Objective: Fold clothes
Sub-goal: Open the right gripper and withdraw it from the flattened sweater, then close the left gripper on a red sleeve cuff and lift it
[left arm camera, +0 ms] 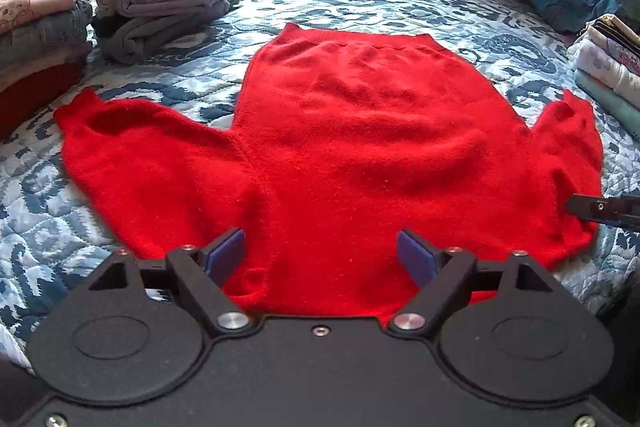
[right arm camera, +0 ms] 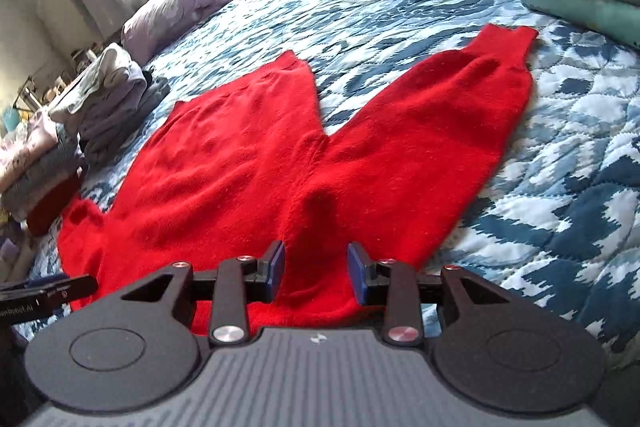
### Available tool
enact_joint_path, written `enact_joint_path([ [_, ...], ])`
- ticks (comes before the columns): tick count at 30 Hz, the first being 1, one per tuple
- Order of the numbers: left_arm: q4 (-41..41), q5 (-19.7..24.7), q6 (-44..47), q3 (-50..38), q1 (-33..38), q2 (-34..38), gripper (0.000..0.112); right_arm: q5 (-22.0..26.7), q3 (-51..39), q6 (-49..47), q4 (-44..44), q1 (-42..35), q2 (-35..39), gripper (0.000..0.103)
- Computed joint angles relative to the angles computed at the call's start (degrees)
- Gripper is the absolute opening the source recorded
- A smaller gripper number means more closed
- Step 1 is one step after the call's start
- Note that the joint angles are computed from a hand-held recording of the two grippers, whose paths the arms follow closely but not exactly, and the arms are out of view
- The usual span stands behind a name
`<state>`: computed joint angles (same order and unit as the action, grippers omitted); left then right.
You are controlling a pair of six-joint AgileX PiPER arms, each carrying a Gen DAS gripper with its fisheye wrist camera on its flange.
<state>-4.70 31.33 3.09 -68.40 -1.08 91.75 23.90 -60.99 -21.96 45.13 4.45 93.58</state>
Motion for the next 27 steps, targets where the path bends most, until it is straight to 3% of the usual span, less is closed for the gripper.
enact_joint_path([
  [7, -1.44, 0.05, 1.15, -0.11, -0.07, 0.11, 0.084, 0.19, 1.19, -5.39, 7.73, -2.16, 0.17, 0.036],
  [13, -7.52, -1.16, 9.44, -0.66, -2.63, 0.13, 0.084, 0.45, 3.73, -12.23, 18.15, -6.55, -0.78, 0.036],
  [19, -10.04, -3.49, 14.49, -2.59, -9.5, 2.03, 0.083, 3.11, 6.89, -20.89, 30.96, -13.68, -0.98, 0.036],
  [23, -9.07, -7.4, 16.7, -2.42, -15.66, 4.23, 0.083, 5.67, 8.96, -28.45, 41.16, -18.88, -0.24, 0.037],
  [27, -5.67, -8.32, 17.04, -7.34, -21.71, 8.61, 0.08, 9.53, 10.44, -32.99, 48.92, -23.73, 1.41, 0.038],
])
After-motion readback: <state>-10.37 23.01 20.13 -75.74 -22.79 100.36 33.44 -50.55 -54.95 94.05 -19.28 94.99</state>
